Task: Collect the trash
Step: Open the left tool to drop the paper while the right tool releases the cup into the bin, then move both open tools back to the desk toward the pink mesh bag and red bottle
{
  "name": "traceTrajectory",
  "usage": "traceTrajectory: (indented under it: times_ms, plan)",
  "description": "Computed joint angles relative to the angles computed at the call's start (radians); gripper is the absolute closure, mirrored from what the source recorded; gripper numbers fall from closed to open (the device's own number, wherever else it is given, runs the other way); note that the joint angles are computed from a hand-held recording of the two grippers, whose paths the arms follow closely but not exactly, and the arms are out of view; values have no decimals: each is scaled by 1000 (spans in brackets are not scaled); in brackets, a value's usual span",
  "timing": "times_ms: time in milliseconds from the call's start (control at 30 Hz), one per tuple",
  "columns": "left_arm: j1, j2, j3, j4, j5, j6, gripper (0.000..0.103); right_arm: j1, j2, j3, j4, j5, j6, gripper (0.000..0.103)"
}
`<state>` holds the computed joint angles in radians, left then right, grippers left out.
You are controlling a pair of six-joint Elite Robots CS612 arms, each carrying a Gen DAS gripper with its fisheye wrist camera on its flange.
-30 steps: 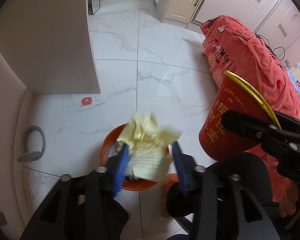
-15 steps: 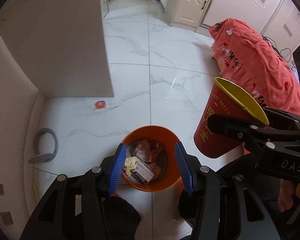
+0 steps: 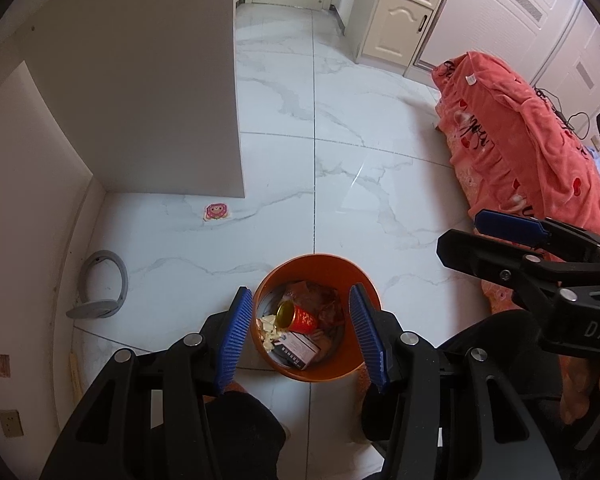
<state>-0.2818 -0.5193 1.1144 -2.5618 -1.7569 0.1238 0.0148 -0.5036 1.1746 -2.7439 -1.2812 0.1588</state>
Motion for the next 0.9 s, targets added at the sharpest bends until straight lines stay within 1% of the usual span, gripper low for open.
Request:
traceTrajectory:
  times_ms: [167, 200, 233, 267, 333, 633, 900]
  plan:
    - [-3, -30, 43, -61, 4, -4, 51, -1, -36, 48, -59, 7, -9, 30]
    - [-3, -36, 52, -74, 6, -3, 47, -2, -45, 60, -74, 8, -11, 30]
    - [-5, -45, 65, -92, 12, -2, 39, -2, -52, 69, -85, 9, -13, 30]
    - [-5, -53, 79, -116, 15, -3, 37, -2, -61, 82, -102, 10, -12, 30]
    - [-7, -70, 104, -158, 11, 3, 36, -3, -77, 103, -131, 13, -9, 30]
    - [-11, -127, 179, -285, 17, 14, 36, -2, -143, 183, -245, 15, -21, 30]
    - [-5, -176, 222, -364, 35, 27, 36, 1, -187, 210, -326, 21, -50, 30]
